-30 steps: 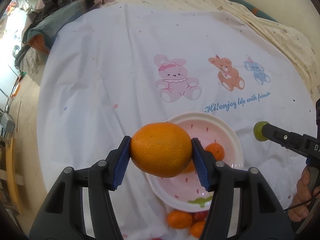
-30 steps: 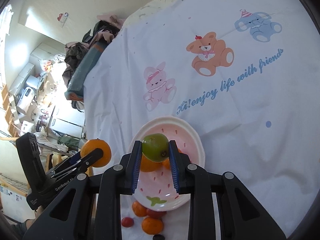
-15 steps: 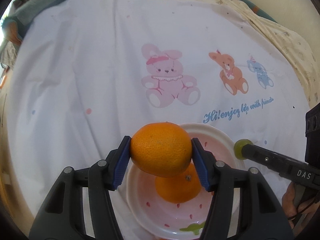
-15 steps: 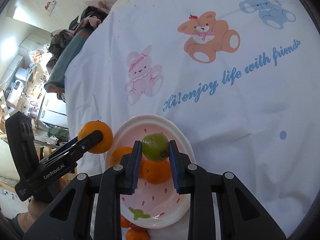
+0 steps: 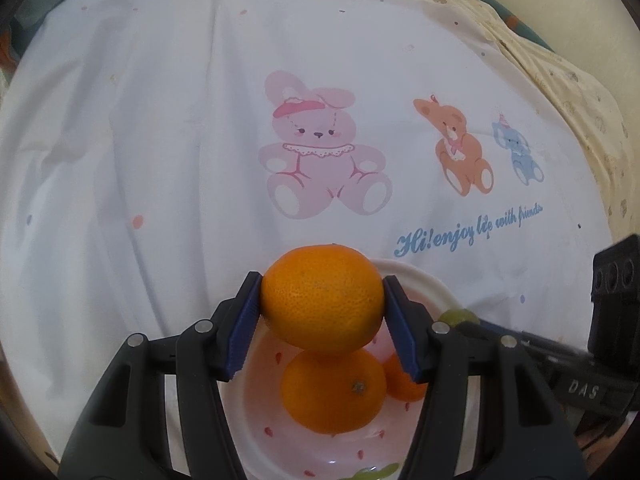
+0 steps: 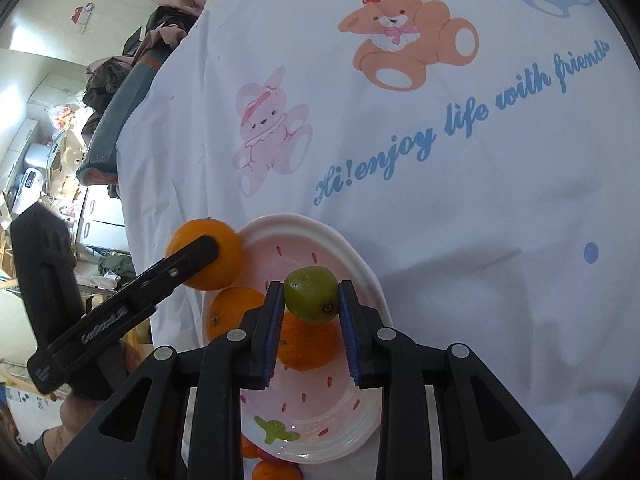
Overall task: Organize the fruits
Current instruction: 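Carry the orange and lime over the pink plate and release both, then withdraw both open tools from the plate toward the remaining fruits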
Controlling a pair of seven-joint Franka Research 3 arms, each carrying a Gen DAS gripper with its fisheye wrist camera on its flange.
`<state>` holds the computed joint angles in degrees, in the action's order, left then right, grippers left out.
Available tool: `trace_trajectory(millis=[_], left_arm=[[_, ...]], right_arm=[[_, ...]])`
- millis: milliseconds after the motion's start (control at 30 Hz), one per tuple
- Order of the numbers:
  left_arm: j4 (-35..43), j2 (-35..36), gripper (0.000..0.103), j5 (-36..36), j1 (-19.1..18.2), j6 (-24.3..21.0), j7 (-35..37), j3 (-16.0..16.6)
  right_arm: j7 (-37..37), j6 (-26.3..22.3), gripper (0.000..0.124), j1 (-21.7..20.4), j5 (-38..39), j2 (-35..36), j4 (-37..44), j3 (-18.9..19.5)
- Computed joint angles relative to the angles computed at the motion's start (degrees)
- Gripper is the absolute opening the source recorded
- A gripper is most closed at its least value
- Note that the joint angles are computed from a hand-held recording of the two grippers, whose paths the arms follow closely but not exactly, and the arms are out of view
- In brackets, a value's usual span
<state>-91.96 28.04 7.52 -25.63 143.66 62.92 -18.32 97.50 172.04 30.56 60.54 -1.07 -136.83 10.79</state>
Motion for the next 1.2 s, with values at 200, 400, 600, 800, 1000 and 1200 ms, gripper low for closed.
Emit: trace_trajectory(millis=[200,400,600,800,1000,1200], left_arm=[[1.52,1.69,0.057,-1.05,-0.03,-0.34,5.56,-1.96],[2.24,2.08,0.078,-2.48,-0.35,-2.24,7.31,-2.06],[1.49,1.51,0.081,-3.8,-0.14,-1.03,6.33,-1.4],[0.21,-0.17,0.081,-0.79,-0.88,0.18,3.57,0.47],[-4.39,-4.68,0.081,5.56,-1.91,2.01,-2.11,2.49],[-9.76,-10.76,0.081,10.74,-1.81,3.61,-6.97,2.95]], right_arm=[[0.07,-0.78,0.031,-0.12,0.84,0.35,0.14,-0.07],[1.01,-1.45,0.036,-0.43,1.13,0.27,0.05,-0.1],[4.4,1.53,0.056,-0.4,-1.33,-1.53,-1.99,-0.06],[2.11,2.27,0.056,0.35,1.49,-2.49,-2.4,-0.77],[14.79,3.28,0.06,-0.9,-13.39,-4.73,-4.84,0.31],[27.2,5.09,0.073,-2.74,-24.7,-10.08,-9.25,2.46]])
